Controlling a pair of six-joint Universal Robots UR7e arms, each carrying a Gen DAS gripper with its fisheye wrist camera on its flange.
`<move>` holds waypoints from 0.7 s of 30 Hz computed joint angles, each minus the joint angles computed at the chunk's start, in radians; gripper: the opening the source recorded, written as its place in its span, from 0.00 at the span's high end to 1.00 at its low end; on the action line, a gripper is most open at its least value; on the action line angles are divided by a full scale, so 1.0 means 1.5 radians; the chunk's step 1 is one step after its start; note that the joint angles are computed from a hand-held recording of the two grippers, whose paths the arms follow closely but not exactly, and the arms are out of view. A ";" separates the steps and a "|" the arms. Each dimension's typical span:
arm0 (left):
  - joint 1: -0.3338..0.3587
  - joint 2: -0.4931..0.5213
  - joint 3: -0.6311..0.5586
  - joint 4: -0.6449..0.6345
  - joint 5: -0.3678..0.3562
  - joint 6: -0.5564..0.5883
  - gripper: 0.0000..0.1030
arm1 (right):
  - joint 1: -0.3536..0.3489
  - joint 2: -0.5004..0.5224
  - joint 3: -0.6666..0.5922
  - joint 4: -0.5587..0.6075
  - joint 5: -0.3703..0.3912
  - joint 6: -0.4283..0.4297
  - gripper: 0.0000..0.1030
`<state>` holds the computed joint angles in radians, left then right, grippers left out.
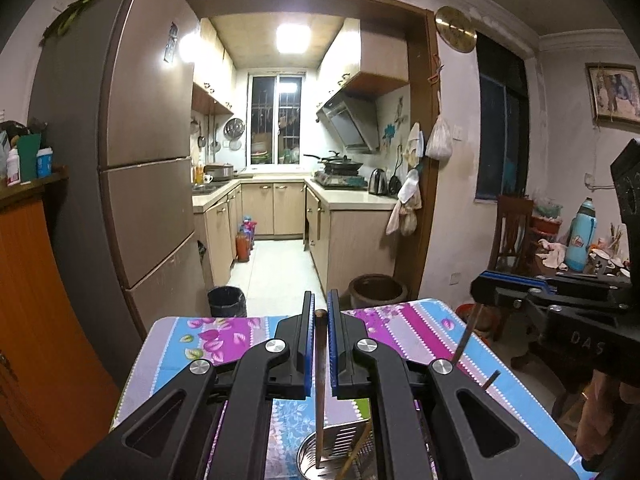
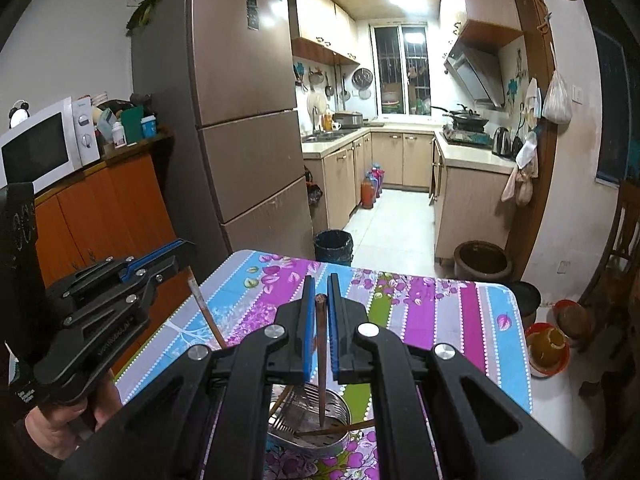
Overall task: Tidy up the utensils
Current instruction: 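Lower the chopstick into the blue holder and open the right tool, then move the right tool back over the remaining chopsticks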
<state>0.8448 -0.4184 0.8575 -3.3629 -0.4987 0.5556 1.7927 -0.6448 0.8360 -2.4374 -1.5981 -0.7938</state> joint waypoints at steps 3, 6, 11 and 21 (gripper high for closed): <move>0.004 0.004 -0.009 0.004 0.011 -0.001 0.93 | -0.001 0.005 -0.005 -0.001 -0.009 0.001 0.95; 0.007 0.006 -0.014 0.005 0.020 -0.001 0.92 | -0.002 0.007 -0.009 -0.012 -0.016 0.003 0.94; 0.007 0.004 -0.012 -0.020 0.029 0.005 0.76 | -0.010 -0.004 0.000 -0.032 -0.003 0.004 0.83; -0.002 -0.034 0.043 -0.085 0.052 0.017 0.59 | -0.029 -0.046 0.043 -0.051 0.020 0.003 0.70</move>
<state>0.8416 -0.4689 0.9223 -3.4902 -0.4202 0.5810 1.7489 -0.7139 0.9011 -2.5137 -1.5681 -0.7893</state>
